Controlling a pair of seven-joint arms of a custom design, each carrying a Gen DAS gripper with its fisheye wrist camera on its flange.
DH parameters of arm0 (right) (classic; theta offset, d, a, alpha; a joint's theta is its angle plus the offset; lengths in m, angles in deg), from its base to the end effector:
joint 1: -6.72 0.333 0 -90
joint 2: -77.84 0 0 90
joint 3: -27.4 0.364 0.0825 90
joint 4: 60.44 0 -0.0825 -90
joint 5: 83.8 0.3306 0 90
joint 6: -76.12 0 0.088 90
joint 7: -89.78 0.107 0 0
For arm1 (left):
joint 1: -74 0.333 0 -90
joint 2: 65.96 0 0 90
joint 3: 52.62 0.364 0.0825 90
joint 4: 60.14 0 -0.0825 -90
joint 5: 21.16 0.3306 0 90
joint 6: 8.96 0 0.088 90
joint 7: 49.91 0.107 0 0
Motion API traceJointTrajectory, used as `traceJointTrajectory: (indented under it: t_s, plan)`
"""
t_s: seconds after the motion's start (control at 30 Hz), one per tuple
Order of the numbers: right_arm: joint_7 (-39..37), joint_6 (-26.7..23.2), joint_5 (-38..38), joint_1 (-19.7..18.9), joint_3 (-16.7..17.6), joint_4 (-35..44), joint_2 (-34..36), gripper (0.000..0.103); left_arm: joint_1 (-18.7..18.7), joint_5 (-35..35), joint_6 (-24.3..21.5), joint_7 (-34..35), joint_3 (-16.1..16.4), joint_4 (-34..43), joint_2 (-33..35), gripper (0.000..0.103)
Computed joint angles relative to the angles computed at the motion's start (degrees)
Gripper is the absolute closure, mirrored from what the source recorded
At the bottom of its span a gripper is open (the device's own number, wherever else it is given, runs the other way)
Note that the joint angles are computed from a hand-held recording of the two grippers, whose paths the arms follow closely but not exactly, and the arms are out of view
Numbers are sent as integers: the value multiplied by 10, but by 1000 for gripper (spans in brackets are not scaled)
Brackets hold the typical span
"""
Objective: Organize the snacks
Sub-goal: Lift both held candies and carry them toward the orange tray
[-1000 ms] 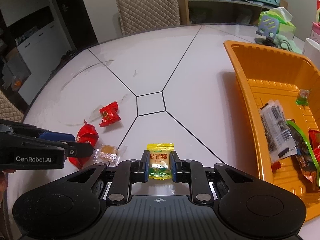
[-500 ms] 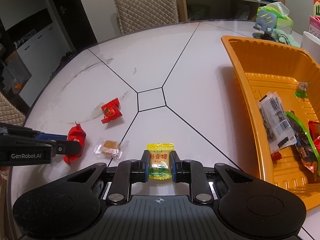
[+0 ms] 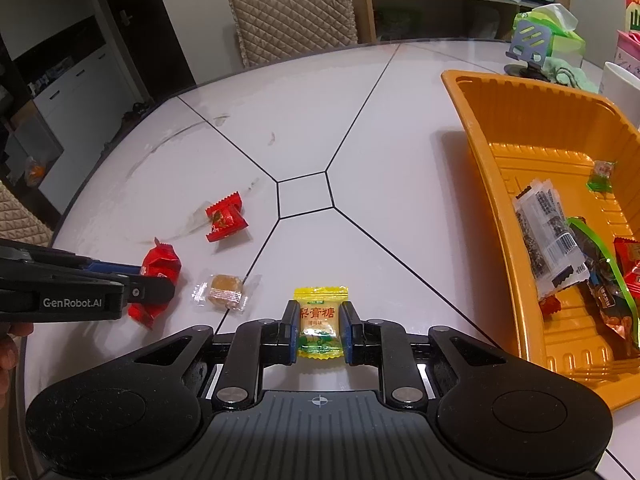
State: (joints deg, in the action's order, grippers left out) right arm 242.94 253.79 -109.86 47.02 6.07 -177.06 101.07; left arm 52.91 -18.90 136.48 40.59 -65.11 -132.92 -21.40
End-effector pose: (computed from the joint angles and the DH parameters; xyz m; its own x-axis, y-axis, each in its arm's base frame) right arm 0.5658 0.2636 0.4089 -0.1486 -0.9556 -0.2546 -0.7535 0.2762 -0.5967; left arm 0.6747 -0.3771 0.4114 -0.5195 -0.8470 0.1126 -0.7743 0.4109 -0.4813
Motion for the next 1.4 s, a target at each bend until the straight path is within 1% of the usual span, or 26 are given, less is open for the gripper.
traceJointTrajectory:
  t_s: [0.1, 0.37, 0.53, 0.77, 0.9, 1.1, 1.27, 1.4]
  plan:
    - [2, 2, -1, 5, -5, -2, -1, 82, 2, -2, 2, 5, -3, -7, -4, 79]
    - [5, 4, -8, 14, -13, -5, -6, 82, 2, 1, 20, 2, 0, -36, -24, 79]
    - [21, 11, -23, 36, -35, -9, -12, 82, 6, 1, 33, -2, -2, -63, -45, 79]
    - [63, 17, -58, 82, -80, -21, -23, 82, 13, -6, 53, 2, -12, -113, -82, 80]
    - [109, 19, -100, 117, -115, -35, -37, 82, 17, -14, 67, 6, -20, -149, -106, 80]
    - [216, 15, -198, 183, -177, -57, -64, 82, 24, -31, 84, 23, -36, -199, -140, 80]
    - [317, -1, -296, 223, -210, -76, -96, 82, 29, -49, 90, 38, -48, -228, -161, 80]
    - [398, -30, -378, 242, -217, -97, -136, 82, 31, -65, 94, 59, -62, -245, -176, 80]
